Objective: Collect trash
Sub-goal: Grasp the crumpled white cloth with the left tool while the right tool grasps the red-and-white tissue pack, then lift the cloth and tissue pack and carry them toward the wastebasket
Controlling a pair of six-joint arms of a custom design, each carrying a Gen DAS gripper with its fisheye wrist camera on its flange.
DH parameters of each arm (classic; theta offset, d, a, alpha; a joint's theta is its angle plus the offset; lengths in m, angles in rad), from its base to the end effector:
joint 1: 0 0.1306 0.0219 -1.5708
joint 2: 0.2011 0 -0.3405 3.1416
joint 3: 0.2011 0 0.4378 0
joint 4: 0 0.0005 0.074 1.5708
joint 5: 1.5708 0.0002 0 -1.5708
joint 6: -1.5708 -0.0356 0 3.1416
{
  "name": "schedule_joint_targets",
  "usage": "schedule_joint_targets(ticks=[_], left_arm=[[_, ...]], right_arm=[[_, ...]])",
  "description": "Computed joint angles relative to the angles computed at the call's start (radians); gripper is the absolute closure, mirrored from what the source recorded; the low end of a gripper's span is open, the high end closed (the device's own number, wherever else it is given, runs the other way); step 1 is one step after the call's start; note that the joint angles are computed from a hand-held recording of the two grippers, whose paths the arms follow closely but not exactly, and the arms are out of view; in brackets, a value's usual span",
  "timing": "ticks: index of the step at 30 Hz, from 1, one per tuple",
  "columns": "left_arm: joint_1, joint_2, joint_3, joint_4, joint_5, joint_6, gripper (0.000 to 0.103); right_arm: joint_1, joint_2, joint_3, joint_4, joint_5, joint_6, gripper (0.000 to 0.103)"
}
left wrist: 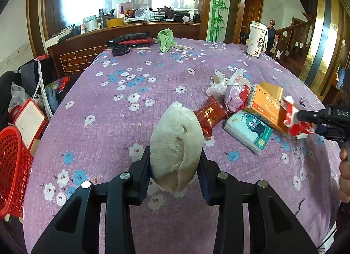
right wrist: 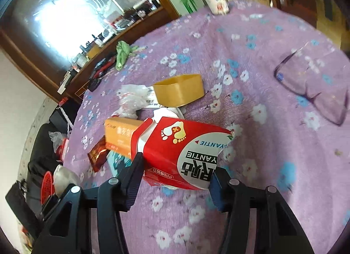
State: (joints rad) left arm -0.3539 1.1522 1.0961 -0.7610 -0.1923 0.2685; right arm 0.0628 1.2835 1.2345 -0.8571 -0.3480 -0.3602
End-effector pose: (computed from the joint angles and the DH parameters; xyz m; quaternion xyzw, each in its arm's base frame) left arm 0.4336 -0.1535 0.3590 0.0042 0.9262 -0.0272 0.3760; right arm 0.4943 0.0427 0.3637 0.0821 0.9291 0.2275 0.2798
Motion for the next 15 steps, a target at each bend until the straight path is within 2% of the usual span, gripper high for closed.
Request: schedule_joint_targets(ticks=[7,15], left_arm=[[-0.014,-0.037,-0.026,-0.013,-0.006,0.011,0.066],[-0.034,-0.071,-0.049,-0.027,-0.023,0.012,0.066]], right_arm=[[0.041,-0.11,-0.067,0.019,0.043,0.055,0.045],[0.104,-0.146,-0.107,0.02,0.064,0.087,0.045]])
